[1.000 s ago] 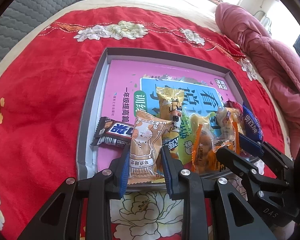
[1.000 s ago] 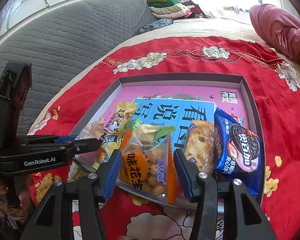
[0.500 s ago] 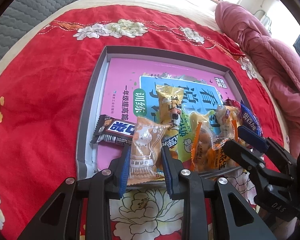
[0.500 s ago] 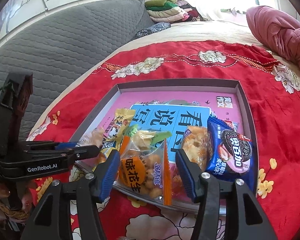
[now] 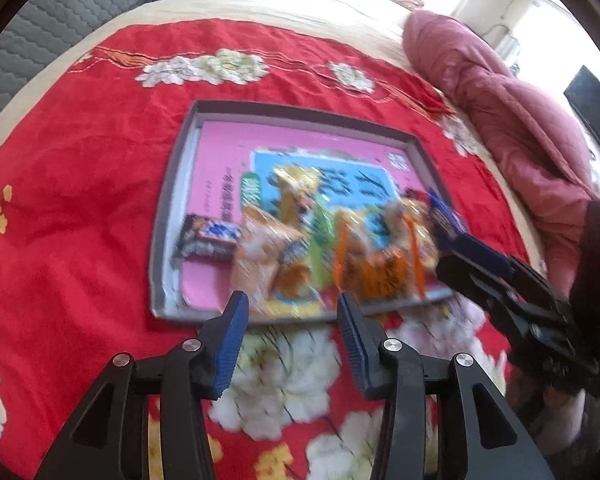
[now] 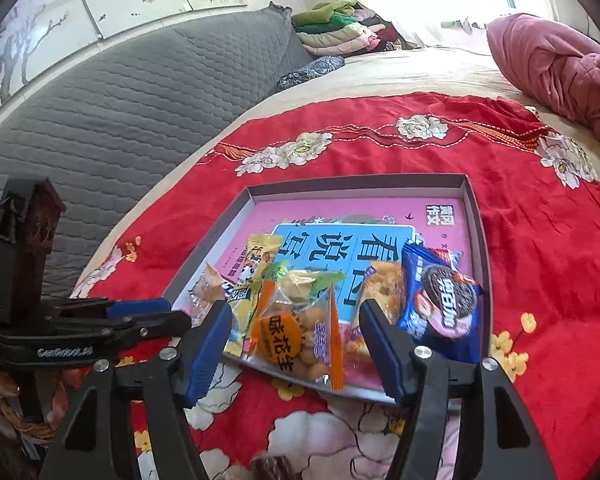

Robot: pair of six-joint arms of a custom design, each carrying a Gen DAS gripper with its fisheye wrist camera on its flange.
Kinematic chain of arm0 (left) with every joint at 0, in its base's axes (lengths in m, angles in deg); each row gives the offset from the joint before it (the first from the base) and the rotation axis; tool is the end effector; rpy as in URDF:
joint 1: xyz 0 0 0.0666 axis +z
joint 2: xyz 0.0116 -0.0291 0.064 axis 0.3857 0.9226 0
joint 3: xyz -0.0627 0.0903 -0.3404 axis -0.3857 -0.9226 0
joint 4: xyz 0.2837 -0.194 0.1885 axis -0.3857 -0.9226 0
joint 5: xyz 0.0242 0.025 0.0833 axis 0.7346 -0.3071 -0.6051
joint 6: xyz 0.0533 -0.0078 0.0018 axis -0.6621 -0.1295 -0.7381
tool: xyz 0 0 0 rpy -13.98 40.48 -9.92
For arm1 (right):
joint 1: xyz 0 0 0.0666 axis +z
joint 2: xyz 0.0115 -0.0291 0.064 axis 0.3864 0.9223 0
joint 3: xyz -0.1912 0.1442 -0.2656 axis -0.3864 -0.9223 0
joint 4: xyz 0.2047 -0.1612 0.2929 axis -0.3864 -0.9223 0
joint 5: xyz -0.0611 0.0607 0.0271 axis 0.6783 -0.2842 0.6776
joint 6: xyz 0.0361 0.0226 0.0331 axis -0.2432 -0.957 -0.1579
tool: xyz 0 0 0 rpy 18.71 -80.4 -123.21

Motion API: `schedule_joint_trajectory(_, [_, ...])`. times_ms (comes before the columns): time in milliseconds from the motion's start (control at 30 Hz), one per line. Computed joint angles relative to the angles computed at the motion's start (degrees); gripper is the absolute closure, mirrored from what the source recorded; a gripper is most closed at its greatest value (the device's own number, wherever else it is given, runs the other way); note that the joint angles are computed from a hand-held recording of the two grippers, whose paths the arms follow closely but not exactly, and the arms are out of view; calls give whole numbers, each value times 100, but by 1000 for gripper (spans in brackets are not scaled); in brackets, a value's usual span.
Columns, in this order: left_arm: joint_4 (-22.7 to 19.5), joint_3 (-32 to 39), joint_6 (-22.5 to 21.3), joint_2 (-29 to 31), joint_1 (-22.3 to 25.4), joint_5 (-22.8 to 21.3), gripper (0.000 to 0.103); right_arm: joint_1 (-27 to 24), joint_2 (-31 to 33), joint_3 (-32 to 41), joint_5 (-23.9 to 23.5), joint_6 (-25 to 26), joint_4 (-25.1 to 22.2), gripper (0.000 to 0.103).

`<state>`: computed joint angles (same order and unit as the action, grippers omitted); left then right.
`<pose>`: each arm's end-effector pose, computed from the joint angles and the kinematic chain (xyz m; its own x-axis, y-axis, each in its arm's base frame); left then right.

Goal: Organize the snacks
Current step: 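Withdraw both grippers to the remaining snacks on the bedspread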

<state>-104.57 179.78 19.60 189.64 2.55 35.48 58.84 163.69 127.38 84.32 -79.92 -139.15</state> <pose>0.5468 -0.2098 0.4831 -0.8856 0.1600 -0.4360 0.3016 0.9121 -0.2779 0.5085 0.3651 0.4636 -0.7338 0.0820 -0.6744 -0.1704 0.9387 0.2997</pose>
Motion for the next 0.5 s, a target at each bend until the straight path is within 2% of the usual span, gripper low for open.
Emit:
schedule_joint_trajectory(267, [-303,-730,-478,-507,-268,339,55,57,-435,-495,-135,-382,-147,37])
schedule_joint_trajectory(500, [-472,-1154,-696,-746,-505,691,55,157,-576,-714,-130,-623,-545,37])
